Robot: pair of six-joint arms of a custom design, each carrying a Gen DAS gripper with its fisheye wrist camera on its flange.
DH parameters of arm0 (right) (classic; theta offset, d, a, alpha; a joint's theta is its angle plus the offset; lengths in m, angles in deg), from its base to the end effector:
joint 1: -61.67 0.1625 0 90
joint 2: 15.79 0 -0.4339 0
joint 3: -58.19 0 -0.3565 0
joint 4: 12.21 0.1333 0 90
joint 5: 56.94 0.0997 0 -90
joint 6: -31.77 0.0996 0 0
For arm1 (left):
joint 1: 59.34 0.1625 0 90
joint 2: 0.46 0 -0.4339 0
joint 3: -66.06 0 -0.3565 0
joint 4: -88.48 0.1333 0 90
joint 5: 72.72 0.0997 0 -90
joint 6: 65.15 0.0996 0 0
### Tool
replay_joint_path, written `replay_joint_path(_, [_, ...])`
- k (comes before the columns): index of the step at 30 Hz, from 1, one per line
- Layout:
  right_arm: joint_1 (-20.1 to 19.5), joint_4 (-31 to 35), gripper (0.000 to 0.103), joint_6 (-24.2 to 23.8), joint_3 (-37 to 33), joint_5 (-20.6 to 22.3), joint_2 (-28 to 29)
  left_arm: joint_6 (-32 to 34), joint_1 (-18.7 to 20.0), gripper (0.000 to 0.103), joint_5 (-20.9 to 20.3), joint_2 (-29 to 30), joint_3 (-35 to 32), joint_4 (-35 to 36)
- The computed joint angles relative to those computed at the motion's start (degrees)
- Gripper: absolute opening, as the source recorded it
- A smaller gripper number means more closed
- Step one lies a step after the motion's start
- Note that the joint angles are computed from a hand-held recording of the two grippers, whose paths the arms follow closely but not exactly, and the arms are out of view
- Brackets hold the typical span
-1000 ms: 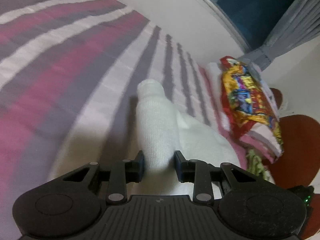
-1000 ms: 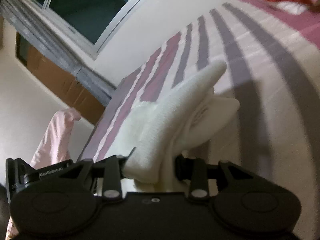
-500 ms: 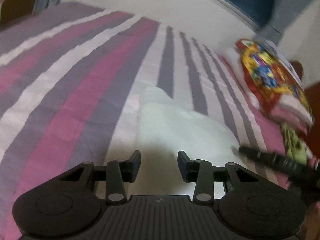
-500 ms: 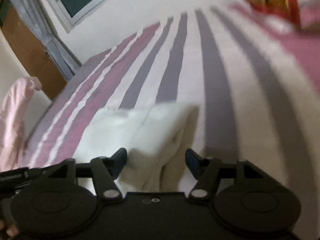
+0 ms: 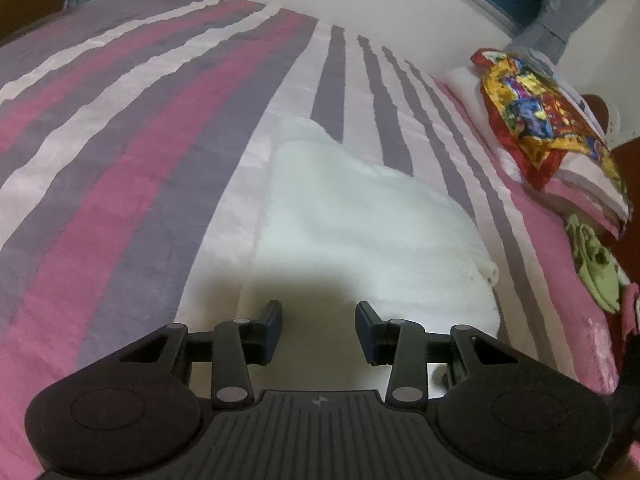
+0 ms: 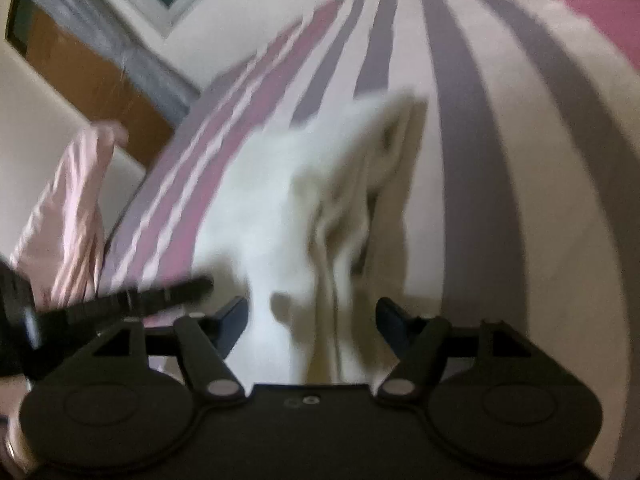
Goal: Fold small clothes
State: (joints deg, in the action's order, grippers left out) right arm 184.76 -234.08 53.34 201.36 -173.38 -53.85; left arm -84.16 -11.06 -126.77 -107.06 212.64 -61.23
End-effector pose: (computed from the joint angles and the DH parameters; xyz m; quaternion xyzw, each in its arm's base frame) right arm 0.2808 -0.2680 0.0511 0.0424 -0.9476 0.3023 0.0942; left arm -0.0367 -0.3294 0.3070 0.1327 0.9292 -0.2943 0.1800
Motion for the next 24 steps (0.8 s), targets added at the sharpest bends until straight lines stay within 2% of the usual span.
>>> replay_joint_path(1, [0.1, 0.4, 0.066, -0.2, 0.0, -0.1, 0.4, 0.0, -0.2, 0.04, 0.2, -0.4, 0.0, 0.1])
replay_joint_path(4, [-0.4, 1.8, 0.03, 0.9, 0.7, 2.4, -0.3, -0.3, -1.3, 0.04, 1.0, -0.3, 0.4, -0.4])
replay_joint_path(5, [-0.7, 3.1, 0.023, 1.3, 1.0, 3.9, -1.2, -0.1, -1.4, 0.04, 0.9, -0.4, 0.2, -0.2])
replay_joint_path(6, [-0.9, 3.4, 0.022, 2.4, 1.7, 6.0, -2.1, -0.1, -1.6, 0.04, 0.9, -0.5, -0.2, 0.1])
replay_joint_path(7, [-1.8, 1.8, 0.021, 3.9, 2.7, 10.0, -2.6, 0.0, -1.6, 0.04, 0.4, -0.5, -0.4, 0.1])
replay_joint_path(9, [-2.9, -4.1, 0.02, 7.1, 4.6, 16.5, -3.0, 0.8, -2.0, 0.04, 0.3, -0.3, -0.6, 0.3])
replay_joint_path(11, [-4.8, -7.4, 0.02, 10.9, 6.5, 18.9, -2.7, 0.5, -2.1, 0.04, 0.4, 0.3, -0.4, 1.1])
replay_joint_path(12, [-5.1, -5.8, 0.02, 12.5, 7.1, 17.2, -3.1, 0.4, -1.9, 0.04, 0.0, 0.7, 0.0, 1.4])
replay_joint_path(14, [-2.6, 2.7, 0.021, 12.4, 6.3, 7.8, -4.6, 0.9, -1.9, 0.04, 0.4, 1.8, 0.9, 1.5])
replay_joint_path(15, [-1.5, 4.6, 0.022, 12.5, 6.1, 5.0, -4.9, 0.9, -2.2, 0.04, 1.1, 2.0, 1.5, 1.3])
replay_joint_path(17, [1.7, 6.3, 0.034, 12.1, 5.2, 0.6, -5.4, -0.2, -3.5, 0.04, 2.2, 1.3, 1.8, 2.7])
replay_joint_path(21, [11.2, 16.8, 0.038, 8.4, 0.2, -11.3, -7.9, -6.6, -8.0, 0.04, 4.2, -3.3, -0.4, 13.5])
replay_joint_path(24, [17.7, 18.3, 0.056, 7.3, -2.7, -19.3, -7.1, -13.6, -15.6, 0.042, 8.0, -9.7, -1.8, 26.2])
